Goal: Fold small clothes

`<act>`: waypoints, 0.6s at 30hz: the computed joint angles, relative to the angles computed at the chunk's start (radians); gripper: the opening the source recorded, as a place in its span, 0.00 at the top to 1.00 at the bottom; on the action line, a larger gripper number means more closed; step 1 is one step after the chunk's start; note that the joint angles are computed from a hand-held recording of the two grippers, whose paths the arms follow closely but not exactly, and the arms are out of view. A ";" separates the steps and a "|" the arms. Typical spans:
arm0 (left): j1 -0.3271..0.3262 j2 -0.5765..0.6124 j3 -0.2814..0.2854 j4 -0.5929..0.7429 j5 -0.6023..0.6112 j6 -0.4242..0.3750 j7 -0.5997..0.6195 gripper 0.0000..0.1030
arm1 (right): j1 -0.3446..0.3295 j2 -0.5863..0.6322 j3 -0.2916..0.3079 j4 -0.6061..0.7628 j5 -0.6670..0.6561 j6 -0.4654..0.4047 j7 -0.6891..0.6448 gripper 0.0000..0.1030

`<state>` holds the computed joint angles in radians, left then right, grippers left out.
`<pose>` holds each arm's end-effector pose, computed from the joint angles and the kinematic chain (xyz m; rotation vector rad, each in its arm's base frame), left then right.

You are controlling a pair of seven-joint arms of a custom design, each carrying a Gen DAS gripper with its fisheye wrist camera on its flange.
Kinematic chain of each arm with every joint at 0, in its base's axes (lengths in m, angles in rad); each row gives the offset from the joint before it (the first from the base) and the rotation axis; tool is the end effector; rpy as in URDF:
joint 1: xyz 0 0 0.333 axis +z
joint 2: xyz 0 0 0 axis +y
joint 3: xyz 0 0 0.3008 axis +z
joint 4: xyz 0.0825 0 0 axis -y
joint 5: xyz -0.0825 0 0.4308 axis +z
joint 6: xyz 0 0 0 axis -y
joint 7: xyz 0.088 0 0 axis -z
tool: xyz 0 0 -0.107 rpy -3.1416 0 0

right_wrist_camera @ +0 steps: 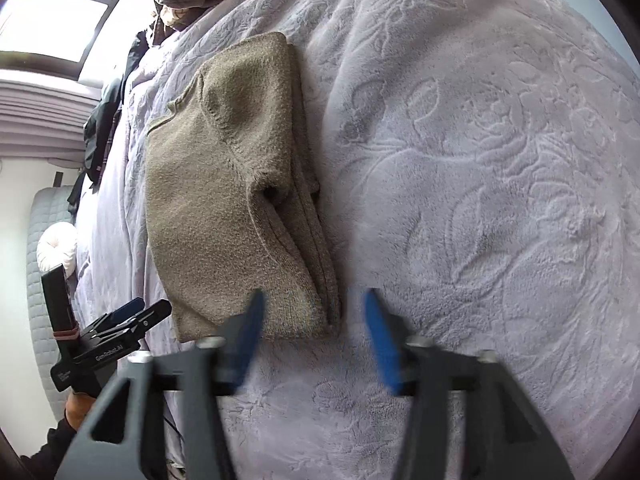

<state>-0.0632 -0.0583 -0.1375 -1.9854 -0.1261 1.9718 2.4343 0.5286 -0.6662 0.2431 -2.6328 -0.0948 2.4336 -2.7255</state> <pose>0.5767 -0.1265 0.4623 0.8545 -3.0091 0.1840 0.3151 0.3035 0.4668 -0.5220 2.5913 0.0710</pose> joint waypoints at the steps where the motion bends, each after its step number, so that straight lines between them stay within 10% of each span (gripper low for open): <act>1: 0.000 0.001 0.000 -0.002 0.002 0.009 -0.005 0.01 | -0.001 -0.002 -0.001 -0.001 -0.002 0.002 -0.001 0.39; 18: -0.001 0.188 -0.003 0.198 -0.002 -0.110 -0.087 0.01 | -0.027 -0.035 -0.018 -0.042 -0.015 0.059 -0.035 0.26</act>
<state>-0.0645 0.1292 -0.1404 -1.7872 -0.1276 1.8619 2.3472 0.5020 -0.7016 0.2246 -2.6744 -0.1098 2.4925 -2.7604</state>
